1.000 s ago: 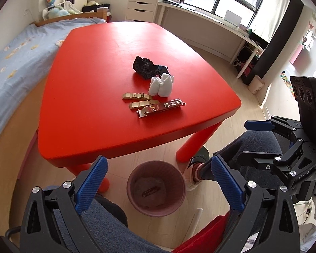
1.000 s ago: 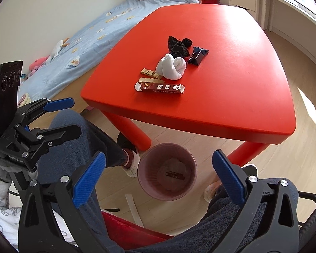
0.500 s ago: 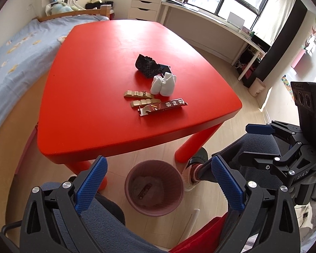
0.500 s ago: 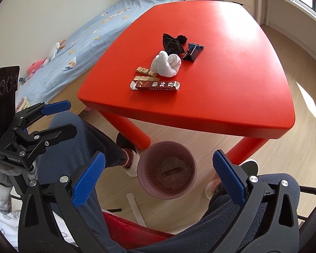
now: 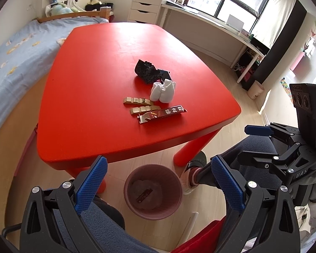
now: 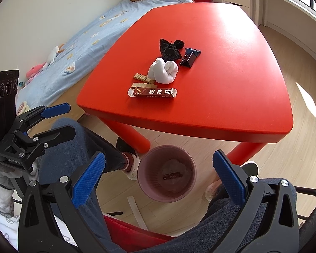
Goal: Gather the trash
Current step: 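Move both tools back over the table toward the remaining items, then grasp the white tissue with the right tool while the left tool grasps the black cloth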
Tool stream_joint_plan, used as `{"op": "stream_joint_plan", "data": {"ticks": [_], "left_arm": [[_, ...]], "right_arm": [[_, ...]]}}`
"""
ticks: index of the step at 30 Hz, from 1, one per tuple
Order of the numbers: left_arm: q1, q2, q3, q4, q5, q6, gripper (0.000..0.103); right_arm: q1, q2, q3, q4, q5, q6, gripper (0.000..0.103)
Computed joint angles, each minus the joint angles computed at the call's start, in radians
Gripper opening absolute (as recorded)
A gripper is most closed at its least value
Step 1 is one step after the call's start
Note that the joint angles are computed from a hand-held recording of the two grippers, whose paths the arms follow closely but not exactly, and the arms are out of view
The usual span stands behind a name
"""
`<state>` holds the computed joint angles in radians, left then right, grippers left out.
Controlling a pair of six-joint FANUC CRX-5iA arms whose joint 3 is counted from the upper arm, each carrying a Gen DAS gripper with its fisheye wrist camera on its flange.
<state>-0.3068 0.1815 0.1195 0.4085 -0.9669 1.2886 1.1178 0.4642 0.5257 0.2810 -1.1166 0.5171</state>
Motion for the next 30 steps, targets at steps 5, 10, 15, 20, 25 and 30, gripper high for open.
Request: {"op": "stream_joint_plan", "data": {"ticks": [5,10,15,20,25,30], "left_arm": [[0.004,0.015,0.023,0.005,0.001,-0.006,0.095],[0.01,0.041,0.063,0.004,0.0,-0.008,0.095],[0.015,0.095,0.148,0.001,-0.012,-0.017,0.095],[0.019,0.176,0.268,-0.006,-0.046,-0.016,0.095],[0.02,0.276,0.418,-0.015,-0.107,0.019,0.095],[0.016,0.401,0.607,-0.031,-0.197,0.082,0.095]], "right_arm": [[-0.009,0.008,0.022,0.015,-0.007,0.012,0.1],[-0.023,0.034,0.069,0.017,-0.019,0.044,0.1],[-0.047,0.08,0.148,0.012,-0.041,0.097,0.1],[-0.073,0.135,0.244,0.005,-0.063,0.149,0.1],[-0.101,0.2,0.355,-0.018,-0.092,0.201,0.1],[-0.124,0.272,0.466,-0.051,-0.132,0.243,0.1]]}}
